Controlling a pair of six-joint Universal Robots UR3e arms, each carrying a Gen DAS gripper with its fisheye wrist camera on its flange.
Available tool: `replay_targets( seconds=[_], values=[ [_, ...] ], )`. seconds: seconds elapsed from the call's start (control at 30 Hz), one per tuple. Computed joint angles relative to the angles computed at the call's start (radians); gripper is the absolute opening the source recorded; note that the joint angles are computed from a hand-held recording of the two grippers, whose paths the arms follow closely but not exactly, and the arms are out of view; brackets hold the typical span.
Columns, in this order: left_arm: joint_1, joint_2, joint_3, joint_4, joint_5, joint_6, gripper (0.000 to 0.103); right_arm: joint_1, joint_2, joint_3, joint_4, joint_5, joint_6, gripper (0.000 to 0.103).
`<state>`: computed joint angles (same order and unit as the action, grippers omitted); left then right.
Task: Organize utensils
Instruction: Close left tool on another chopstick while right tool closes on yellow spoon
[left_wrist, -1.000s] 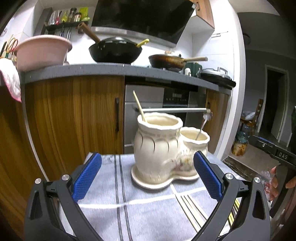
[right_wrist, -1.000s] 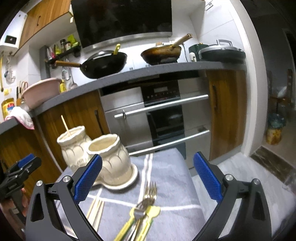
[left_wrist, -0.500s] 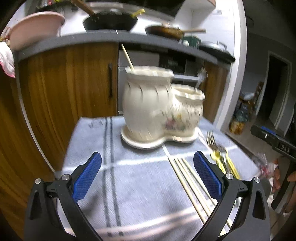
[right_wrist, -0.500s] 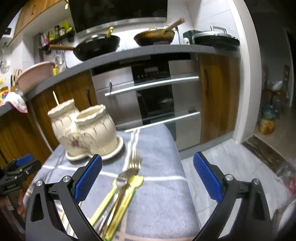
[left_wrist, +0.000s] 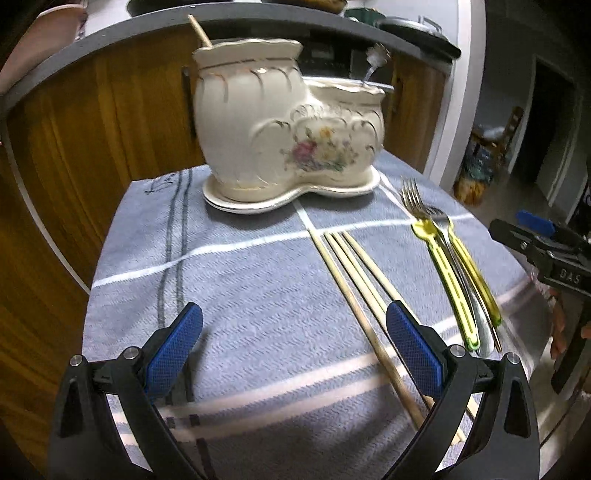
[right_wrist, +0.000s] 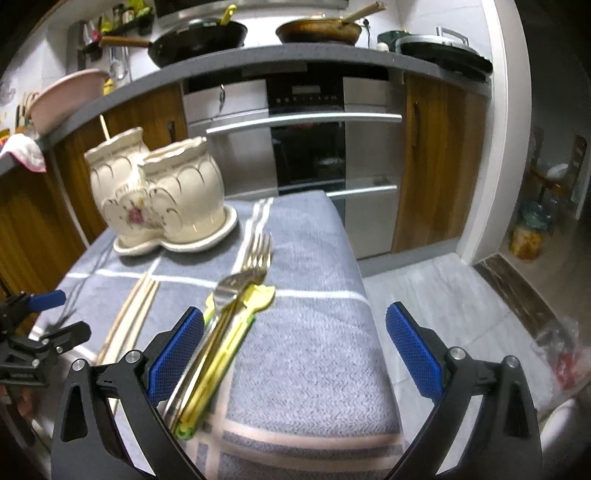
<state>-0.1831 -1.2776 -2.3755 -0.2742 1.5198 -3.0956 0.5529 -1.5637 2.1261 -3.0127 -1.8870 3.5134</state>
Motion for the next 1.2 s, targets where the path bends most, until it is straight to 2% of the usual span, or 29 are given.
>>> replay_targets(
  seconds=[0.23,0.47,0.57,0.67,0.73,0.77,0.83,0.87,0.93,1.03,1.13,1.2],
  values=[
    [-0.063,-0.05,0.05,-0.064,0.049,0.027,0.097,-0.002,-0.009,-0.013,0.06,0.006,-0.001,0.098],
    [-0.041,-0.026,0.026,-0.082,0.031,0.029,0.089,0.004,-0.013,-0.014,0.068,0.009,-0.004,0.098],
    [-0.056,-0.021,0.035,-0.101,0.041,0.033,0.083,0.008,-0.01,-0.021,0.076,0.009,-0.008,0.098],
    [-0.08,-0.022,0.06,-0.133,0.05,0.037,0.072,0.008,-0.012,-0.029,0.09,0.031,-0.019,0.098],
    [-0.088,-0.019,0.078,-0.159,0.044,0.046,0.056,0.009,-0.013,-0.038,0.102,0.054,-0.034,0.095],
    [-0.088,-0.016,0.084,-0.172,0.039,0.05,0.053,0.01,-0.013,-0.044,0.112,0.07,-0.043,0.095],
    [-0.084,-0.014,0.09,-0.182,0.036,0.063,0.037,0.015,-0.006,-0.064,0.135,0.086,-0.055,0.079],
    [-0.078,-0.011,0.09,-0.186,0.033,0.069,0.032,0.02,0.003,-0.077,0.148,0.087,-0.058,0.074],
    [-0.066,-0.003,0.091,-0.198,0.024,0.078,0.021,0.025,0.018,-0.097,0.173,0.092,-0.064,0.058],
    [-0.053,0.004,0.086,-0.202,0.015,0.09,0.015,0.01,0.031,-0.116,0.205,0.123,-0.061,0.042],
    [-0.051,0.006,0.081,-0.196,0.016,0.096,0.015,-0.007,0.034,-0.124,0.218,0.162,-0.056,0.035],
    [-0.045,0.007,0.079,-0.194,0.009,0.1,0.015,-0.02,0.039,-0.134,0.235,0.193,-0.052,0.034]
  ],
)
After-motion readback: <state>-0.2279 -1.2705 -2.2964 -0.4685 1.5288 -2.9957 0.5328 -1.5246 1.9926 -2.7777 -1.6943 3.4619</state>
